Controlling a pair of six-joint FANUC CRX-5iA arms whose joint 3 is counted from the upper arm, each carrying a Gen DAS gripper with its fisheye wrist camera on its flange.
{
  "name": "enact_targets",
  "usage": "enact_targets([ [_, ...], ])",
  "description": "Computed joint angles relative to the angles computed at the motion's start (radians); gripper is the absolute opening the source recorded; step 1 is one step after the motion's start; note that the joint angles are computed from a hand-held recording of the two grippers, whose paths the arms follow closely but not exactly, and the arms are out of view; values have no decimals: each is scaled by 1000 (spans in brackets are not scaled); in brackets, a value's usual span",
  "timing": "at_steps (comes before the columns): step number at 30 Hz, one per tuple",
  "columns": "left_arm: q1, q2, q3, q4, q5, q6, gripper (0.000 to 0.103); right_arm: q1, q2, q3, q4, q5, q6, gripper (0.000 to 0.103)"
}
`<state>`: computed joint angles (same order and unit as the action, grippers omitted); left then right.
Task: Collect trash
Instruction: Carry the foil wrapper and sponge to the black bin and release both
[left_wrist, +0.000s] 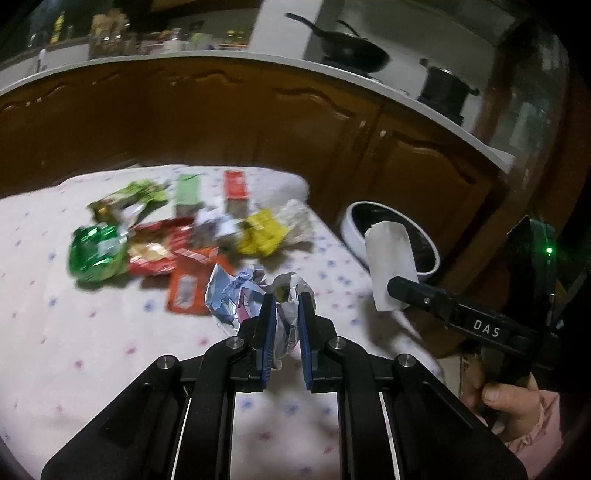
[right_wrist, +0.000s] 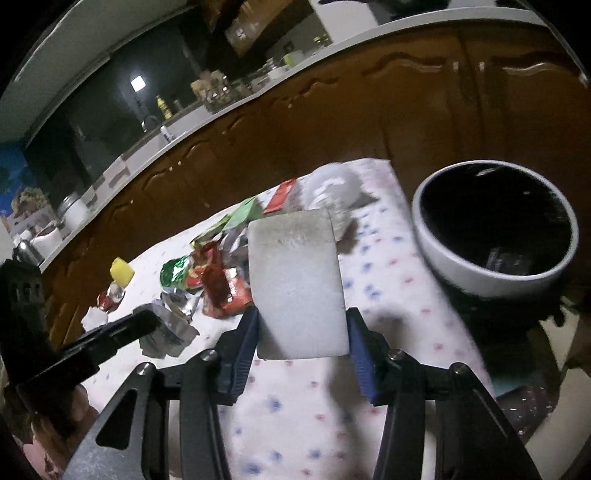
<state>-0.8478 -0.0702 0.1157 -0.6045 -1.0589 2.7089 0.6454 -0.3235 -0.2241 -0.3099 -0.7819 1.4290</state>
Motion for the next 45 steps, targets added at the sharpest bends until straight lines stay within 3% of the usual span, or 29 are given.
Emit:
enact_targets([
  [11,76,162,177,123,99,-229,11,-119,-5,11,38,-3,-33,48],
  [20,164,331,345,316,172,-416,11,-203,88,97,93,-26,-44,49],
  [29,202,544,606,427,98,-534,11,-259,200,197,119,-76,-23,49],
  [39,225,664,728,486,31,-586,13,-292,272,242,100,-124,29,50],
  [42,218,678,750,462,12,-583,27,-293,288,248,113,-129,25,53],
  [45,214,652,709,452,42,-562,58,-299,304,262,105,-145,33,58],
])
